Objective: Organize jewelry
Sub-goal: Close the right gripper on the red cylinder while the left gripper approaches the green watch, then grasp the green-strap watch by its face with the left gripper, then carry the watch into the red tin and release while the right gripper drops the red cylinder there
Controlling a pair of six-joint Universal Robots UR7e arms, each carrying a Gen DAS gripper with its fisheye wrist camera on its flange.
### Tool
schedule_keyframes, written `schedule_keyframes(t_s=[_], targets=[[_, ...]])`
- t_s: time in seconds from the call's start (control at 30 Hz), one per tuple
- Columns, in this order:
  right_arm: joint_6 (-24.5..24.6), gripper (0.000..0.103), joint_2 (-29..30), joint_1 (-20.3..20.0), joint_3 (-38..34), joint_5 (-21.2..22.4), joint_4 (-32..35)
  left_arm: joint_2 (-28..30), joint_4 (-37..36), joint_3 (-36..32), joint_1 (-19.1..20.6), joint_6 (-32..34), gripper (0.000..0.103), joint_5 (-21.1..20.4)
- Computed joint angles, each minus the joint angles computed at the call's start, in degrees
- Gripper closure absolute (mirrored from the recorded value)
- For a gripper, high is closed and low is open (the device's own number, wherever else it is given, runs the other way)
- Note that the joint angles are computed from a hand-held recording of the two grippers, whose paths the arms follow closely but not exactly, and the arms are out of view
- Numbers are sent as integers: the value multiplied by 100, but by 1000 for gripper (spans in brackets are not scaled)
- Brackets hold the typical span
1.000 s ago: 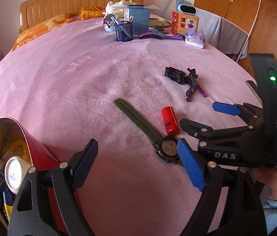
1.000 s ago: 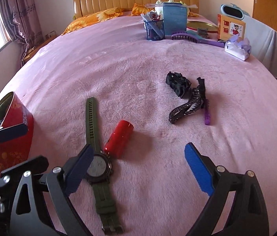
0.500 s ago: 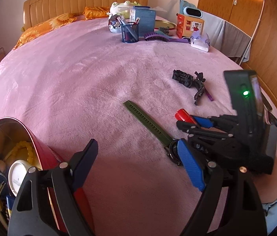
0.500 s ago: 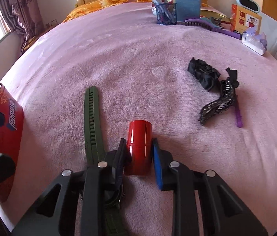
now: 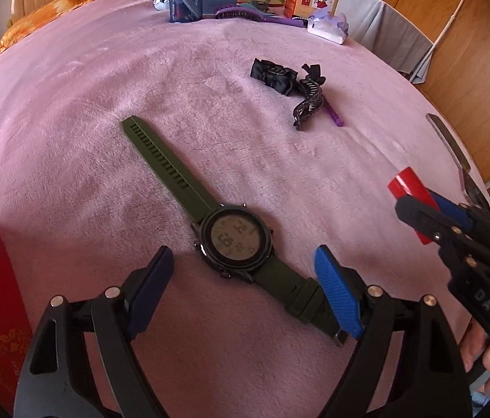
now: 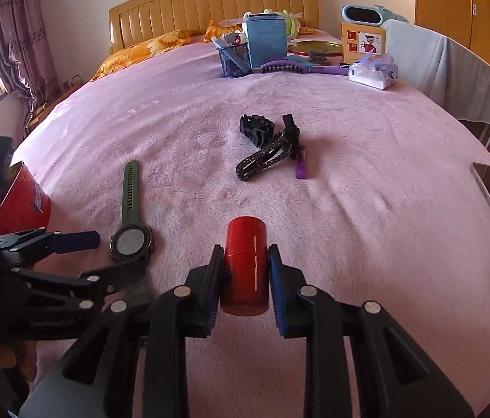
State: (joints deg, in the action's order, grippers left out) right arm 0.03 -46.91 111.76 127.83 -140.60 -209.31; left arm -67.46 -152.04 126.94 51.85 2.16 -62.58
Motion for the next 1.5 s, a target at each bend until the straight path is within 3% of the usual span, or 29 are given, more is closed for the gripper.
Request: schedule_keyframes(t_s=[0.13, 0.17, 0.2, 0.23, 0.43, 0.73, 0.83, 1.0, 1.2, 1.37, 1.5], targets=[[-61, 76, -113, 20, 144, 107, -213, 291, -308, 50, -177, -124, 22, 517], [-70, 76, -135, 26, 180, 120, -264, 321, -410, 86, -204, -60, 31, 582], [-73, 76, -159, 28, 209, 133, -299, 357, -411, 105, -234, -33, 48, 683], [-74, 76, -182, 26, 239, 145, -328, 369, -402, 120, -245, -36, 50, 755], [-48, 76, -224, 73, 297, 168, -400, -25, -166, 96, -124, -66, 52, 239], [-278, 76, -95, 715, -239, 4, -3, -1611, 32, 328, -355, 215, 52, -170], [-394, 76, 29, 970, -668, 242, 398, -2226, 169, 308, -319, 362, 52, -139], [-723, 76, 578, 1347, -1657, 716, 1130, -3018, 233, 109, -29, 625, 52, 227], [-935, 76, 1462, 1616, -2967, 1499, 2294, -3424, 163, -85, 588, 1138, 52, 797], [-899, 76, 2184, 1670, -3931, 1824, 3364, -3421, 172, -307, 1378, 1310, 52, 573], [-766, 76, 2548, 1668, -4378, 1806, 3988, -3374, 177, -488, 1719, 1336, 52, 398]])
